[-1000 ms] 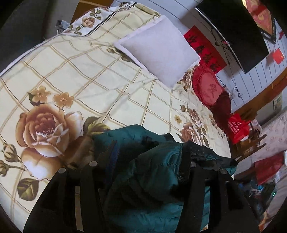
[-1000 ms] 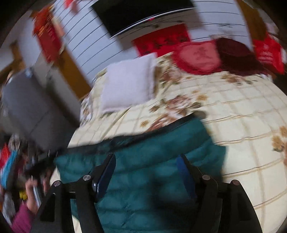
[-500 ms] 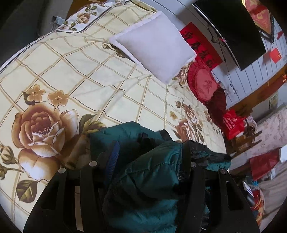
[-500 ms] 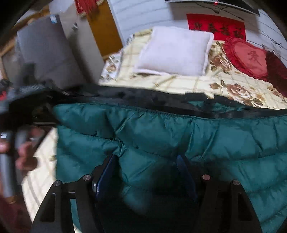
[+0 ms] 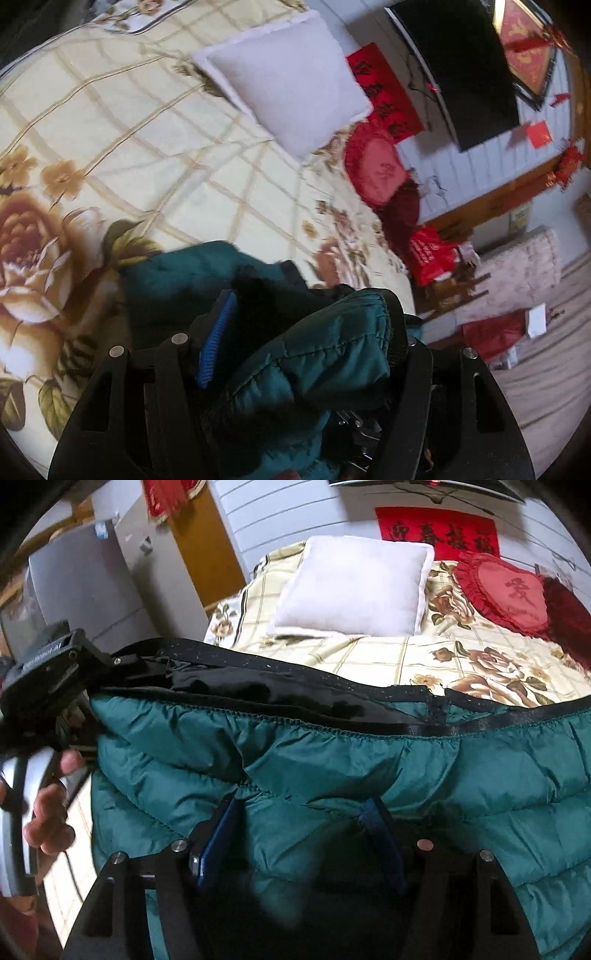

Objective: Fold large clothes

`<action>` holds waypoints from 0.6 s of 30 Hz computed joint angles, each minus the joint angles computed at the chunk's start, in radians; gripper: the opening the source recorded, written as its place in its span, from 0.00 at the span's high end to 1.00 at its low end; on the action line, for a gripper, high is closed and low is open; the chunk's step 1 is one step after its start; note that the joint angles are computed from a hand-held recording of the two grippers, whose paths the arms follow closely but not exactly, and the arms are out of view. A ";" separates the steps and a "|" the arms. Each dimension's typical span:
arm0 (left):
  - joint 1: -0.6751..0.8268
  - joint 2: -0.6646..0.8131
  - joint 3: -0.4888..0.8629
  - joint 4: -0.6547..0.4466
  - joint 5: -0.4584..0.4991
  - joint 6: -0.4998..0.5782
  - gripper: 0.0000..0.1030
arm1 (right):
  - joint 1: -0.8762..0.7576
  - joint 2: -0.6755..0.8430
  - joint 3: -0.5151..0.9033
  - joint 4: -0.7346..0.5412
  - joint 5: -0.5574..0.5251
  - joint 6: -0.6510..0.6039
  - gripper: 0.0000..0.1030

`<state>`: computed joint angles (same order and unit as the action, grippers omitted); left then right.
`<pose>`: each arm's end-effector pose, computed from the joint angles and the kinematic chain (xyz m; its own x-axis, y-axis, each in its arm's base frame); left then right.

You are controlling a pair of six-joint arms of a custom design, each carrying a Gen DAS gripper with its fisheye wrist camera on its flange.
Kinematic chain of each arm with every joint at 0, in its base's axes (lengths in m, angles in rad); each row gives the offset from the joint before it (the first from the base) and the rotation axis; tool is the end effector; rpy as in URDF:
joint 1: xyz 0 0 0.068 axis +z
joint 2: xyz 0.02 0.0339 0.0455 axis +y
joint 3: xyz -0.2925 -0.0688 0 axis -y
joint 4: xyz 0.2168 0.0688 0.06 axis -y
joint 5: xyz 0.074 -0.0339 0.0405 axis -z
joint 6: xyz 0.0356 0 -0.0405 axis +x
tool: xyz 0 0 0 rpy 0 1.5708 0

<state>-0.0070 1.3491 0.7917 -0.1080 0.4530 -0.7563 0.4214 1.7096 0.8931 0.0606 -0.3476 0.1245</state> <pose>0.2547 -0.0174 0.2696 -0.6896 -0.6122 -0.3868 -0.1686 0.6552 -0.7364 0.2970 0.1464 0.2126 -0.6969 -0.1845 -0.6930 -0.5283 0.7855 0.3222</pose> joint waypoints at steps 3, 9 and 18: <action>-0.010 0.014 0.080 -0.109 -0.007 0.086 0.33 | -0.043 -0.036 -0.032 0.049 -0.126 0.046 0.34; 0.057 0.052 0.176 -0.273 0.144 0.154 0.33 | 0.015 -0.121 -0.047 0.080 -0.132 0.019 0.34; 0.119 0.084 0.195 -0.319 0.363 0.125 0.33 | 0.065 -0.239 -0.089 0.189 -0.101 0.042 0.34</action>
<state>0.1125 1.4328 0.9869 -0.4269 0.8155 -0.6313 0.4865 1.4707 0.8045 0.2497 -0.4489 0.1670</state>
